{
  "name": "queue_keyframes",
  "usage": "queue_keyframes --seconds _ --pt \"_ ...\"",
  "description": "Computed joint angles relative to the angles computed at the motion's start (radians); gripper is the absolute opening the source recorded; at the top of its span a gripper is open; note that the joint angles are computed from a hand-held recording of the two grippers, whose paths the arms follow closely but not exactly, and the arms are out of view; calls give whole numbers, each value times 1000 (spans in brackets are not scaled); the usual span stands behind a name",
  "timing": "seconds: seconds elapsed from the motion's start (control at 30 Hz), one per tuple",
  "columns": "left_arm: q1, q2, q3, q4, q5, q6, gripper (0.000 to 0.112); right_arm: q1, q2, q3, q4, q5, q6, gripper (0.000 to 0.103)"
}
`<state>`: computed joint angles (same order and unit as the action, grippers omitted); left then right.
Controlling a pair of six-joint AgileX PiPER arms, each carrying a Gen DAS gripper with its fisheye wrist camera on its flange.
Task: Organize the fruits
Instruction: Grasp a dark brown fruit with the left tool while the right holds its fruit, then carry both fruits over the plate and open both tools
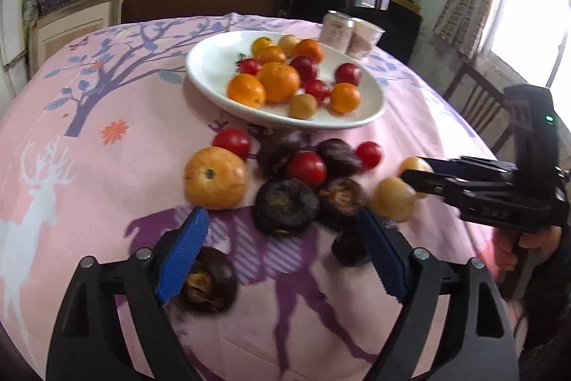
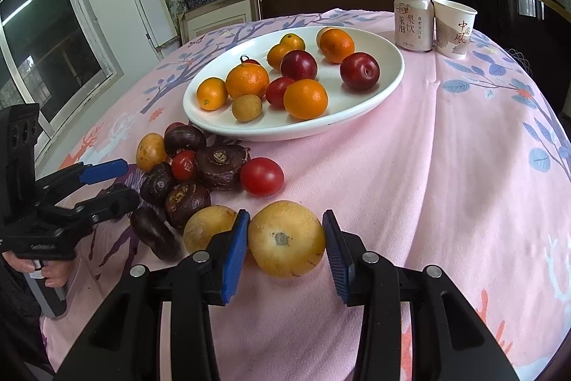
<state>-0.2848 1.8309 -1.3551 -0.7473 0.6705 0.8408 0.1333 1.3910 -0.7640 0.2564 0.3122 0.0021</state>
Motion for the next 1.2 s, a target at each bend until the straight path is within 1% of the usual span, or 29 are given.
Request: queue_keyframes --seconds 0.07,0.13,0.17,0.27,0.4,0.5,0.53,0.57,0.63,0.7,0.73,0.8,0.93,1.0,1.1,1.13,1.2 --pt "-29 -47 56 11 -31 21 83 -1 0 0 5 0 -4 42" --pt "-66 -84 116 28 -84 56 88 0 0 0 7 0 -3 42" --pt "-82 -93 133 36 -96 63 88 0 0 1 11 1 -6 42" --pt "-128 -102 151 93 -99 43 88 -6 -10 10 41 3 -34 42" --pt "-169 -105 160 135 -88 29 88 -33 -34 37 156 8 -143 42" --pt "-204 -94 152 212 -82 -55 87 -38 -37 38 157 11 -147 42" --pt "-216 -86 144 240 -71 -99 77 -36 -37 39 145 9 -139 42" --pt "-228 -84 146 259 -73 -137 72 -35 -38 39 135 8 -130 42" --pt "-257 -90 156 290 -108 -194 60 -34 -39 40 134 9 -128 42" --pt "-293 -90 159 399 -156 -323 42 -33 -39 40 128 9 -122 42" --pt "-297 -88 155 416 -161 -350 43 -32 -41 42 125 8 -118 42" --pt "-293 -89 157 401 -162 -340 42 -33 -40 40 123 9 -119 42" --pt "-272 -82 138 351 -134 -303 42 -34 -45 41 111 12 -104 42" --pt "-270 -90 141 366 -142 -319 42 -37 -50 40 95 17 -86 42" --pt "-267 -112 149 401 -180 -337 42 -45 -73 48 114 14 -99 42" --pt "-256 -119 140 400 -184 -337 42 -42 -84 49 99 7 -83 42" --pt "-227 -115 100 391 -165 -339 42 -39 -107 41 68 -2 -48 42"
